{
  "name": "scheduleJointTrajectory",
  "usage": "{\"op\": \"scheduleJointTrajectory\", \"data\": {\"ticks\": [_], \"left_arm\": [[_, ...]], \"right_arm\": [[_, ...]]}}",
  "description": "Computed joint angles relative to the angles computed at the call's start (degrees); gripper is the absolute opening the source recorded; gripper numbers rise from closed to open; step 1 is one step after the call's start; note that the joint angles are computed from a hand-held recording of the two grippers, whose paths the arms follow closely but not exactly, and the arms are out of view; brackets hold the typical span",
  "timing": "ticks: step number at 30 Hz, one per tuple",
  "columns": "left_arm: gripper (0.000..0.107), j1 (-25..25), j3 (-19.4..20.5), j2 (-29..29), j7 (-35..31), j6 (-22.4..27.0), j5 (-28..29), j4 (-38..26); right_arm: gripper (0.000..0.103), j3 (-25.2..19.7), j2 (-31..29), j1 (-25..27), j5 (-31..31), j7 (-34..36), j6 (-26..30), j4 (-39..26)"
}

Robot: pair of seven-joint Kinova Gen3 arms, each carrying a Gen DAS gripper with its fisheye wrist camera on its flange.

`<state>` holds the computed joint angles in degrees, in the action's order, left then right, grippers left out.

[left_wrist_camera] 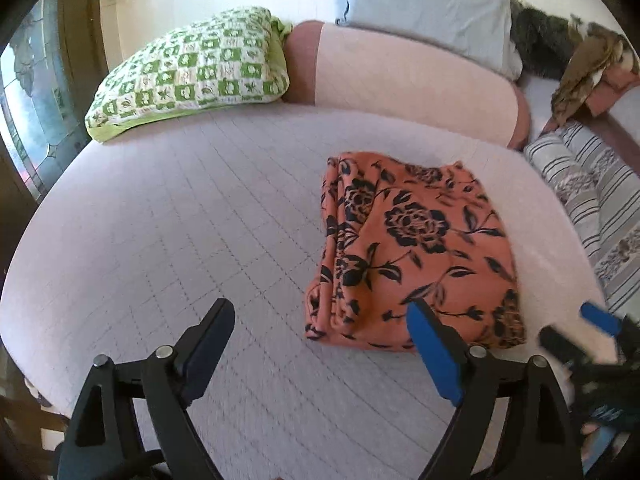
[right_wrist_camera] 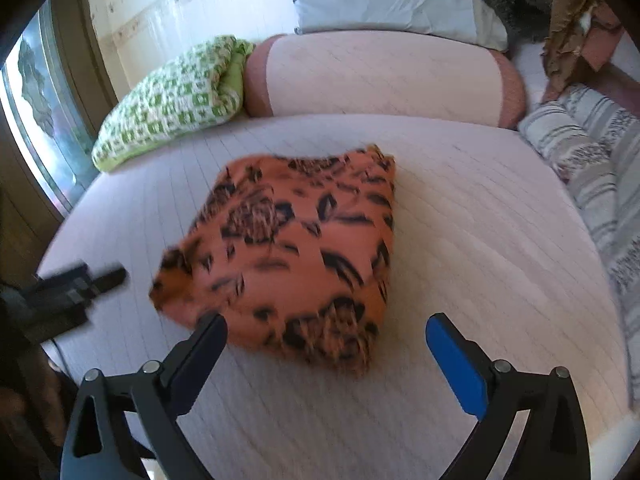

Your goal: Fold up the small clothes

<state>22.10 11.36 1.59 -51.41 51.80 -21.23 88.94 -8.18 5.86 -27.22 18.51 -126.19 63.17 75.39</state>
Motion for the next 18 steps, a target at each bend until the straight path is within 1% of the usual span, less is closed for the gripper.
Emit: {"op": "scheduleJointTrajectory", "data": {"ticks": [3, 5, 8, 10, 16, 18], "left_arm": [[0.088, -0.05, 0.29, -2.08, 0.91, -0.05, 1.13, 0.58], [0.088, -0.12, 1.0, -3.24, 2.62, -0.75, 0.33, 1.14], [0.088, -0.56, 1.65, -3.86, 1.72, -0.44, 1.44, 1.01], [0.088, -0.5, 2.23, -3.8, 1.43, 0.26, 1.67, 0.38], [0.088, 0.71, 3.98, -3.66, 3.01, 1.89, -0.83, -0.84], [0.088, 1.54, 4.73, -2.79, 4.58, 3.49, -3.17, -1.93]], "right_arm": [[0.101, -0.69, -0.87, -2.15, 4.06, -3.91, 1.95, 1.45], [0.101, -1.12, -1.42, -2.81, 5.65, -6.25, 2.79, 1.89], [0.102, -1.87, -2.78, -3.28, 7.74, -8.83, 3.48, 2.3], [0.102, -2.39, -3.13, -3.35, 8.55, -8.96, 4.07, 1.97], [0.102, -3.12, -3.15, -3.36, 9.03, -7.59, 4.62, 1.43], [0.102, -3.24, -3.01, -3.5, 8.9, -7.2, 4.69, 1.33]]}}
